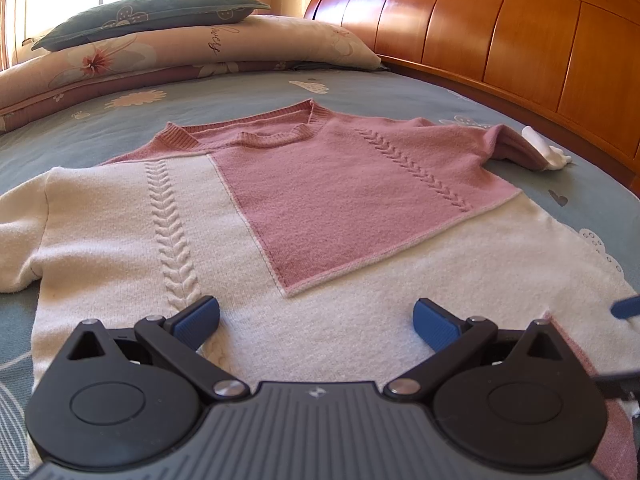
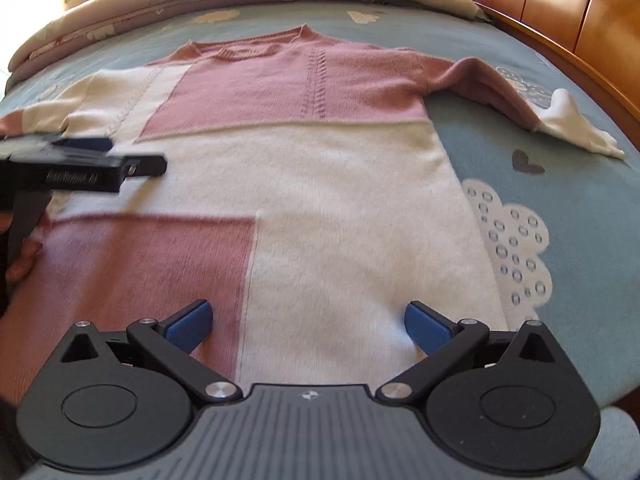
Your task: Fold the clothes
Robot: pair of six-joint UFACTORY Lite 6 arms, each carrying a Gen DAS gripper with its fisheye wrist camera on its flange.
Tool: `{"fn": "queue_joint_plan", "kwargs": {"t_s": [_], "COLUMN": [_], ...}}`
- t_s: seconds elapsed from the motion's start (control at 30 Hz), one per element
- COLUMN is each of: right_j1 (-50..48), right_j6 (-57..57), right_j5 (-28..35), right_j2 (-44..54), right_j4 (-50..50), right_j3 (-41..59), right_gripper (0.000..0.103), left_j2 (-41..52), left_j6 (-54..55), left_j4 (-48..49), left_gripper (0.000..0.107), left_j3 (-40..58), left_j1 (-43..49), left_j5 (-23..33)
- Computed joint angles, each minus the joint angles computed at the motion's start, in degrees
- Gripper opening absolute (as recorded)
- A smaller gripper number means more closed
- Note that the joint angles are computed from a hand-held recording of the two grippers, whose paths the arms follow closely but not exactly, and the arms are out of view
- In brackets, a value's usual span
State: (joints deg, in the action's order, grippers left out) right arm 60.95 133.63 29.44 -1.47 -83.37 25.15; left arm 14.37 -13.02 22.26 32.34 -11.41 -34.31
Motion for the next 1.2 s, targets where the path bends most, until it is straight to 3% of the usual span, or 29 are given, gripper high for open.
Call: {"fn": "queue_joint_plan", "kwargs": {"t_s": [0.13, 0.27, 0.4, 0.57, 0.8, 1.2], "right_j1": [6.5, 4.9, 0.8, -4.1, -0.7, 2.3], "right_j6": [0.4, -3.0, -3.2, 1.8, 14.8, 17.9], "right_j5": [3.7, 2.9, 1.7, -0.5, 3.2, 7.2], "right_j2": [-0.6, -1.0, 0.5, 6.0, 8.5, 10.1], "right_j4": [4.1, 6.6, 1.0, -8.2, -17.7, -18.6], "right_j3": [-1.1, 0.4, 3.3, 7.9, 4.8, 4.0], "right_gripper": [0.103, 0.103, 0.103, 0.103, 0.103, 0.103], "left_j2": [0.0, -2.1, -5.1, -1.1, -1.5, -0.5], "left_j6": [0.3, 0.8, 9.7, 5.2, 4.7, 4.6], "left_j4": [-0.3, -2.4, -13.4, -9.5, -9.6, -9.8], "left_gripper": [0.102, 0.102, 0.102, 0.102, 0.102, 0.102], "left_j3": [0.1, -0.5, -2.3, 1.0, 0.4, 0.9], "left_j1": [-0.1, -0.9, -2.9, -0.4, -0.4, -0.7], "left_j5": [0.3, 2.1, 2.1, 4.7, 3.8, 2.6]}}
